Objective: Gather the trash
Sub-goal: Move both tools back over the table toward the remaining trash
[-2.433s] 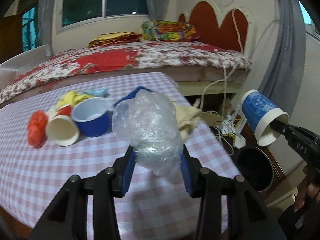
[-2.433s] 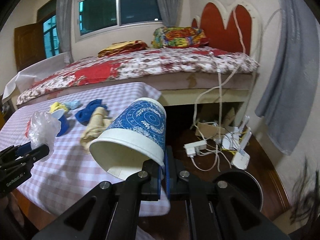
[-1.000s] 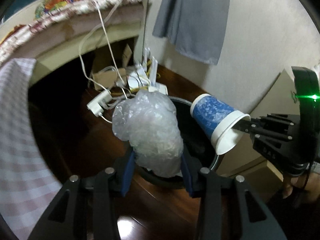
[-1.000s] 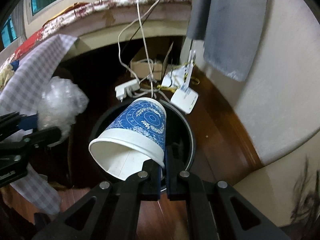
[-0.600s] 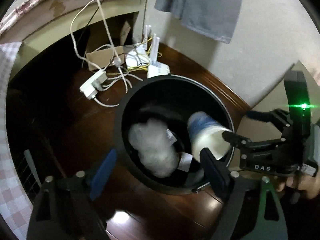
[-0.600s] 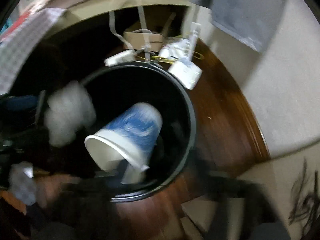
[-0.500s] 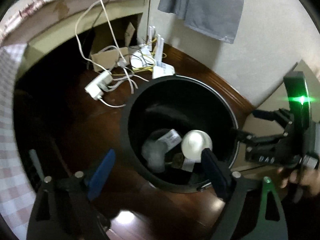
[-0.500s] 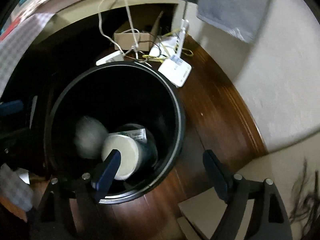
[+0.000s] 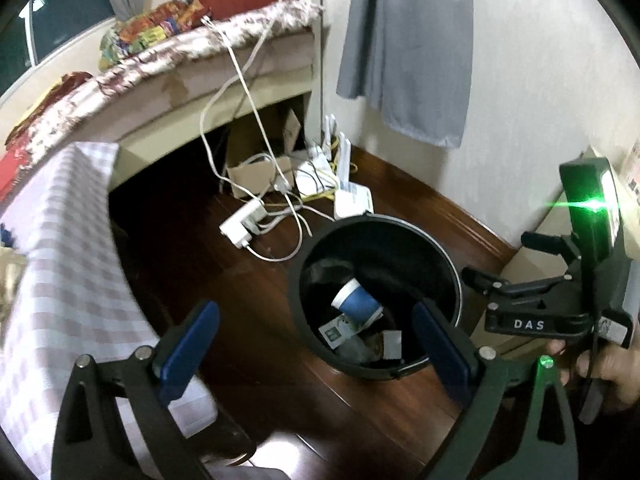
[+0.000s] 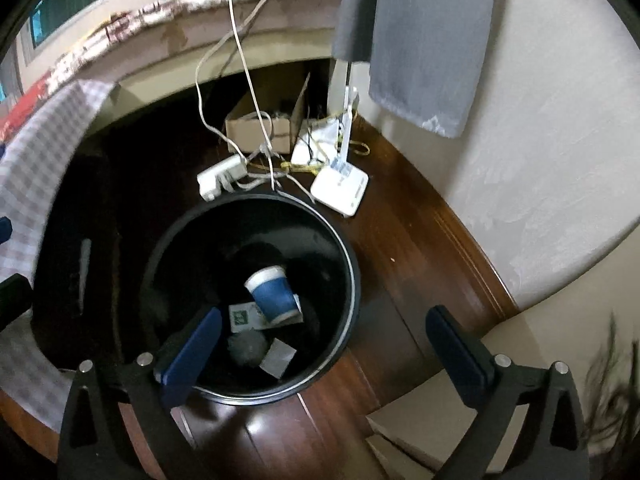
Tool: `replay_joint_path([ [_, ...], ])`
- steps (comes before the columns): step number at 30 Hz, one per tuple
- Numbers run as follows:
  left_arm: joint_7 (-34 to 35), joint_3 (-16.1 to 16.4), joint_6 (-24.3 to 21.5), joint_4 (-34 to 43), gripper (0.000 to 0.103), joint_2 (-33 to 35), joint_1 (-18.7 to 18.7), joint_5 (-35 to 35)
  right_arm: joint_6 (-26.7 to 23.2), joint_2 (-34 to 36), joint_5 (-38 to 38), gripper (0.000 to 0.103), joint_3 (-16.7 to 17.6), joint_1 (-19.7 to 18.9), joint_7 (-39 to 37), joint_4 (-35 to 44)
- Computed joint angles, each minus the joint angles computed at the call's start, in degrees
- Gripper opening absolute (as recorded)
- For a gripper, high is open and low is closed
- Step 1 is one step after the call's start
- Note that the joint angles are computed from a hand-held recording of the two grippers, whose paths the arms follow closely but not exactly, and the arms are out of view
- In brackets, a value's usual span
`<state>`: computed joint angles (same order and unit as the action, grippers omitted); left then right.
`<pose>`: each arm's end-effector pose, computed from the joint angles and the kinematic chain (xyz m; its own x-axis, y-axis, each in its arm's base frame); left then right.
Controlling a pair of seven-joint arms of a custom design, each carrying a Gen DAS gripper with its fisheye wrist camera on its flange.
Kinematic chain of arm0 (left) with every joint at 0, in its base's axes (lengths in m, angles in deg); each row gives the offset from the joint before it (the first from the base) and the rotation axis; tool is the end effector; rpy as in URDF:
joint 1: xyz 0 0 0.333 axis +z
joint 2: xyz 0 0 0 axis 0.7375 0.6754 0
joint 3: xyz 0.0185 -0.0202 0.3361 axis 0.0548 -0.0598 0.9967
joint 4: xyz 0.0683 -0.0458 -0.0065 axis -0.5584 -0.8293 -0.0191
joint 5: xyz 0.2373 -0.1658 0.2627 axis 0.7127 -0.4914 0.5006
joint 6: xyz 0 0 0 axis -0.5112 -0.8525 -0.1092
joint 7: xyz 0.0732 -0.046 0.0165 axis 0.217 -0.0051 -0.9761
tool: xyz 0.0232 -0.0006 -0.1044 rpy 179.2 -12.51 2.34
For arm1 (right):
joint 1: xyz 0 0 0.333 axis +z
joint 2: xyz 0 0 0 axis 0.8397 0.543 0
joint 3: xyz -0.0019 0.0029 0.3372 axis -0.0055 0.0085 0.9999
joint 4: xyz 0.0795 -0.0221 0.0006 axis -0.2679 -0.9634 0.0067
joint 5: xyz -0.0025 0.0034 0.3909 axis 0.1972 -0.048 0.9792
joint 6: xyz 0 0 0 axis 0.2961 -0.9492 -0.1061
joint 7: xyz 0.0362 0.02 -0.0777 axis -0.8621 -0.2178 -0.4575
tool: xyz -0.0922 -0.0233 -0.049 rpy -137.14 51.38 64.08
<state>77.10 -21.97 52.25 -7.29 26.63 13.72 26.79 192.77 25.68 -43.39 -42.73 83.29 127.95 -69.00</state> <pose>0.6021 -0.4665 0.5906 -0.0621 -0.9979 -0.0187 -0.7701 0.0598 -0.6352 0.6696 0.3158 0.5362 0.2495 -0.9683 0.0142 -0.7914 -0.2124 -0.5732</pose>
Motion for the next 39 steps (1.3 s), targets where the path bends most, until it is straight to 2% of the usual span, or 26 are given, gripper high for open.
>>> replay_joint_path([
  [9, -5.9, 0.2, 0.9, -8.5, 0.098, -8.4, -0.1, 6.0, 3.2, -4.0, -0.9, 0.103, 1.2, 1.8, 1.3, -0.6],
  [16, -12.5, -1.4, 1.4, -16.4, 0.098, -15.6, 2.6, 9.9, 4.6, -3.2, 2.0, 0.103, 3.7, 3.3, -2.2, 3.1],
  [23, -18.3, -3.6, 0.7, -24.6, 0.098, -22.7, 6.0, 13.7, -0.6, 0.5, 0.9, 0.103, 3.5, 7.1, -3.9, 11.7],
  [29, -23.0, -5.5, 0.2, -31.8, 0.098, -28.9, 9.7, 15.1, -1.7, 2.5, 1.8, 0.103, 4.2, 9.1, -6.9, 15.8],
  [39, -27.8, -8.0, -2.6, -40.5, 0.098, -37.0, 14.8, 15.5, -4.5, 9.0, 3.7, 0.103, 4.6, 13.4, -12.1, 27.5],
])
